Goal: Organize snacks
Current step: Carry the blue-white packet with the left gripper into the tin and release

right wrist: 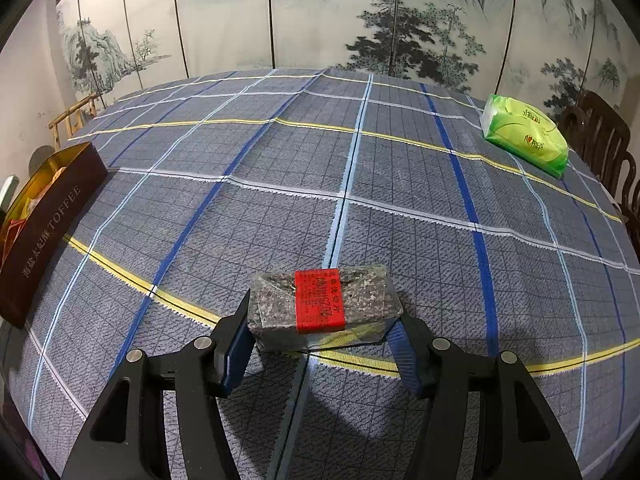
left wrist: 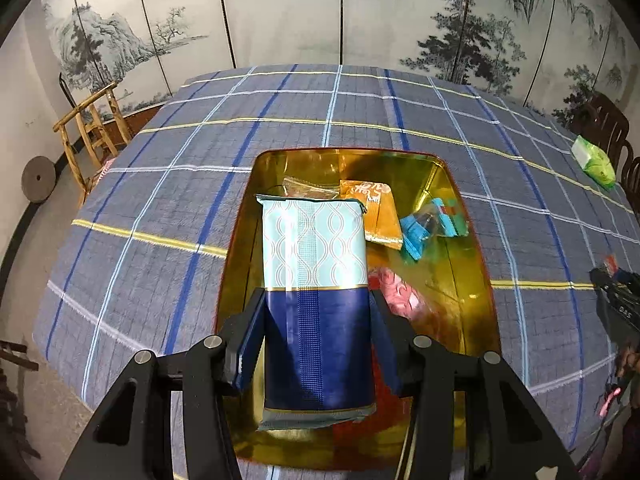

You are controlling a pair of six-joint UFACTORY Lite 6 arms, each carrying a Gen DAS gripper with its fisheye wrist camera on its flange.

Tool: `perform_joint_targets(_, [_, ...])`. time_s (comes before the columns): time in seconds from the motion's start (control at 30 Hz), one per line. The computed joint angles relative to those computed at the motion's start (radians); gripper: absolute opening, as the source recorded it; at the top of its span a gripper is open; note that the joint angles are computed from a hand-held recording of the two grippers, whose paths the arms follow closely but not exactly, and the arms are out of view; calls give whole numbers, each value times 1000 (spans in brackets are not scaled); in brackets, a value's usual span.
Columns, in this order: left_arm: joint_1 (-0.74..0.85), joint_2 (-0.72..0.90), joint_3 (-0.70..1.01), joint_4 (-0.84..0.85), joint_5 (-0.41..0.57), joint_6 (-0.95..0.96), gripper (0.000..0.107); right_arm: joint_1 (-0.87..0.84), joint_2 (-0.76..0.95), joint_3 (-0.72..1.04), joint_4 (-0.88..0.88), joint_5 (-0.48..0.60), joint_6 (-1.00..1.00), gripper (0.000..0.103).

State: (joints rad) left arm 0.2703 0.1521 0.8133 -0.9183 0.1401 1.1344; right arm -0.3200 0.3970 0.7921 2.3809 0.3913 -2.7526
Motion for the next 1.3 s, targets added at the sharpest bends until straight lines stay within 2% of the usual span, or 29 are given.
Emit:
perform_joint_targets(0.2, [-27,104,102,55,6,-94,45,0,0,0,-1,-1,1,61])
perform_joint_targets(0.33, [-31,148,136,-154,16,119,48,0,1,1,-1,0,1,61])
perform_joint_targets(0.4, [-36,142,129,-224,-7,190,63,-1,1,2,-3,-1,2,61])
perform_joint_targets(0.5, [-13,84,73,-447,-13,411,69,-1,2,2,-4,-1,3,61])
perform_joint_targets(0.63, [47,-56,-43,-491,23,466,76,-1,1,3,-4,-1,3,61])
perform_joint_targets(0.7, [87,-162,-136,-549,37,531,86,-1,1,3,-4,-1,3,61])
perform_joint_targets(0.77, [119,-263,-221,-501,38,484,93,-1,0,3,-7,-2,7,61])
perform_joint_targets(0.9, [180,-456,-366,-389,61,398,93,11,-15,-30,9,12,-7,61])
perform_joint_targets(0.97, [176,-546,-425,-236,28,253,93,28,-40,-67,-1,22,9,61])
perform_joint_targets(1.07, [183,-630,-472,-28,48,55,93,71,-93,-123,-20,33,43,61])
perform_joint_targets(1.3, [260,-700,-506,-37,138,91,93,290,-340,-253,-122,6,259,61])
